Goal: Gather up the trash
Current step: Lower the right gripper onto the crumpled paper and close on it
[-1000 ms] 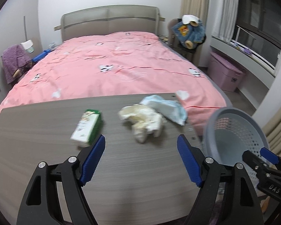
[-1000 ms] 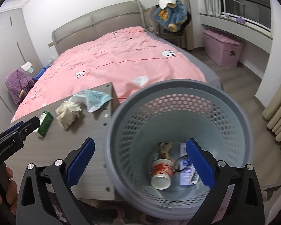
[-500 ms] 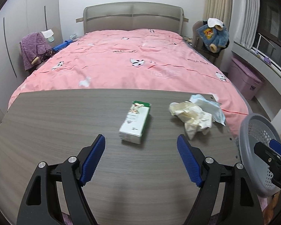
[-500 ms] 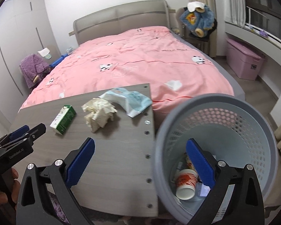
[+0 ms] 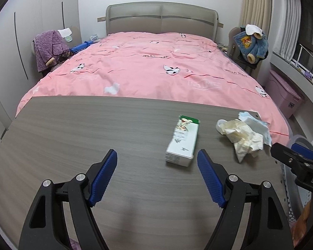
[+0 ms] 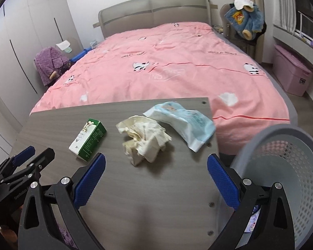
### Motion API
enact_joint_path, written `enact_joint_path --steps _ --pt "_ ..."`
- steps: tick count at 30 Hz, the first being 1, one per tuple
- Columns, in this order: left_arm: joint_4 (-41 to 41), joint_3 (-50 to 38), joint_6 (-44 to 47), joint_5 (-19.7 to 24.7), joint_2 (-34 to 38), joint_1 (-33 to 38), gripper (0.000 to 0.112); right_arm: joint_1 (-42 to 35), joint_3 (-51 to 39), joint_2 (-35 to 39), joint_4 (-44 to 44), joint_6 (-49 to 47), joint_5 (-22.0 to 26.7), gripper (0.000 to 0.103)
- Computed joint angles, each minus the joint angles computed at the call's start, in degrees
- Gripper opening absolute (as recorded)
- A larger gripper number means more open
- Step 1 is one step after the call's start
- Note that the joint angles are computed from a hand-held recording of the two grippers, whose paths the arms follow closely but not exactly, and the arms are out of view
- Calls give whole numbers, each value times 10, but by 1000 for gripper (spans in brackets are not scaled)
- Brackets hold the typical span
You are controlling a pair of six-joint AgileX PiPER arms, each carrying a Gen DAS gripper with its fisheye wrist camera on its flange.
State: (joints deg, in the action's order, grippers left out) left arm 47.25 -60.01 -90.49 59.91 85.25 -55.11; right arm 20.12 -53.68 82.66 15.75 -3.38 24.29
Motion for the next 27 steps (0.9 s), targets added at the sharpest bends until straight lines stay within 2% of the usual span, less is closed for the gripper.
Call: enact_joint_path --steps 14,20,27 --pt "5 39 -3 -27 -26 45 76 59 -105 119 -140 146 26 96" --pt "5 45 -10 -30 -29 47 76 83 -128 149 -232 240 36 96" --pt "7 51 -15 -34 -35 47 76 88 -138 171 -280 298 37 93"
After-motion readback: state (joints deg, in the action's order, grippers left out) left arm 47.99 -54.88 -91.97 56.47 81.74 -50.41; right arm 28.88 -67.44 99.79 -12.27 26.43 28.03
